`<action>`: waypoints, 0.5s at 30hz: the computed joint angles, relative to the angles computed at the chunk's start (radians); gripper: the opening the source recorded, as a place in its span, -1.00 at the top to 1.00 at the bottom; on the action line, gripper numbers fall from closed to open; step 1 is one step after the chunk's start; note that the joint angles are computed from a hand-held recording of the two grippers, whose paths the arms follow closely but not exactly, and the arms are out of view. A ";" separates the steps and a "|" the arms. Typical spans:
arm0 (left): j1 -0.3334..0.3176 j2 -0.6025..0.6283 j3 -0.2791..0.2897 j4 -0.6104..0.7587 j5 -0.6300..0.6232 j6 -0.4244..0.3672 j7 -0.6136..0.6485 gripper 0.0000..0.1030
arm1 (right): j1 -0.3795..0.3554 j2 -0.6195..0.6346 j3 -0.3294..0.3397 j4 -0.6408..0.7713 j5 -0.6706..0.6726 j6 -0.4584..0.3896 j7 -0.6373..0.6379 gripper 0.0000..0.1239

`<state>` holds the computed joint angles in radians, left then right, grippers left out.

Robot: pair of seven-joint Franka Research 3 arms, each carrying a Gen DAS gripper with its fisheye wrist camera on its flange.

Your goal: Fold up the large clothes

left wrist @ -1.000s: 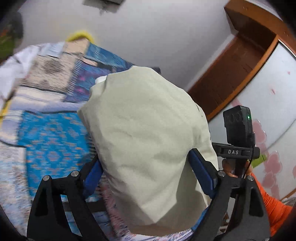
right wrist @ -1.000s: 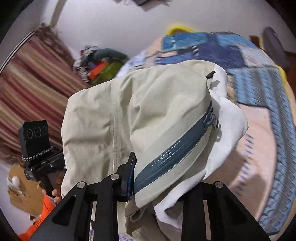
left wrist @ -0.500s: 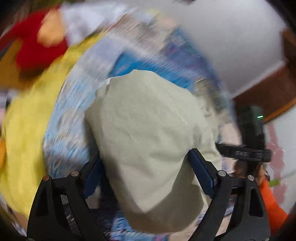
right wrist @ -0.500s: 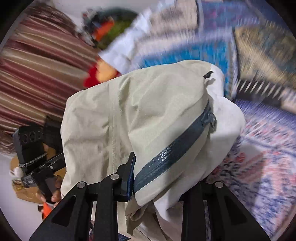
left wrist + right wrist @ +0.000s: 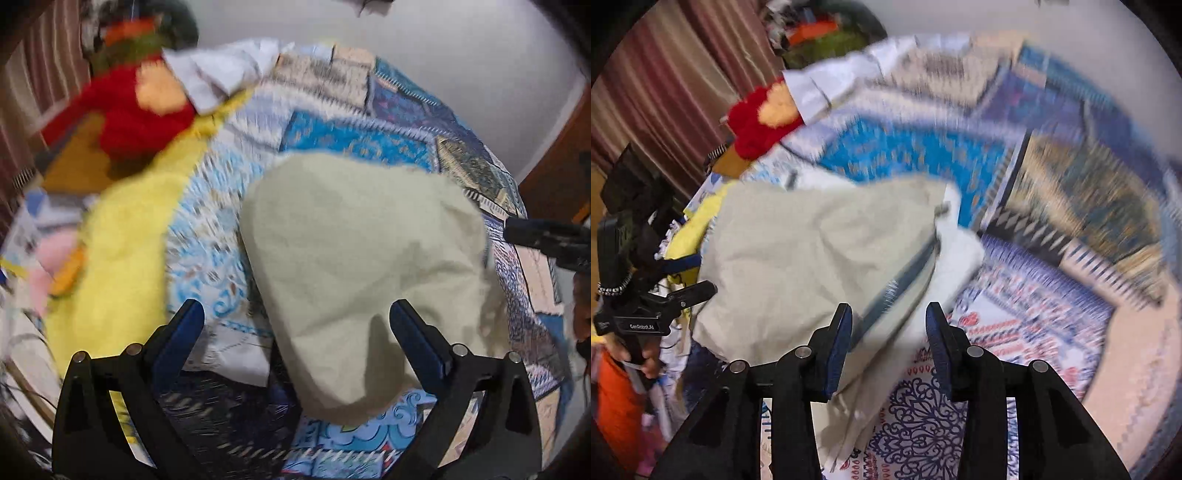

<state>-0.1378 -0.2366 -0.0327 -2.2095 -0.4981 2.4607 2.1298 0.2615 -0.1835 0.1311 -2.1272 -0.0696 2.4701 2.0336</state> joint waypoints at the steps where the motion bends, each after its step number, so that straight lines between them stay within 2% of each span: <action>1: -0.001 -0.017 -0.002 -0.017 0.002 0.026 0.016 -0.98 | 0.004 -0.019 0.012 -0.009 -0.028 0.029 0.003 0.38; 4: -0.008 -0.054 -0.003 -0.063 0.030 0.080 0.020 -0.98 | 0.054 -0.034 0.021 -0.025 0.026 0.131 -0.101 0.37; 7: -0.010 -0.066 -0.018 -0.106 0.108 0.098 -0.012 -0.98 | 0.069 0.016 0.056 0.006 -0.004 0.175 -0.123 0.25; 8: -0.005 -0.064 -0.032 -0.120 0.156 0.113 -0.035 -0.99 | 0.076 0.062 0.070 0.039 -0.032 0.176 -0.120 0.17; 10: -0.009 -0.054 -0.039 -0.147 0.212 0.150 -0.060 -0.99 | 0.096 0.121 0.072 0.074 -0.067 0.164 -0.098 0.17; 12: -0.009 -0.028 -0.028 -0.144 0.240 0.136 -0.083 -1.00 | 0.121 0.199 0.054 0.130 -0.033 0.095 -0.136 0.15; 14: -0.024 -0.006 0.002 -0.125 0.187 0.092 -0.059 -1.00 | 0.131 0.229 0.029 0.127 0.001 0.081 -0.161 -0.17; 15: -0.029 -0.001 0.015 -0.119 0.146 0.065 -0.038 -1.00 | 0.132 0.225 0.019 0.114 0.046 0.078 -0.180 -0.26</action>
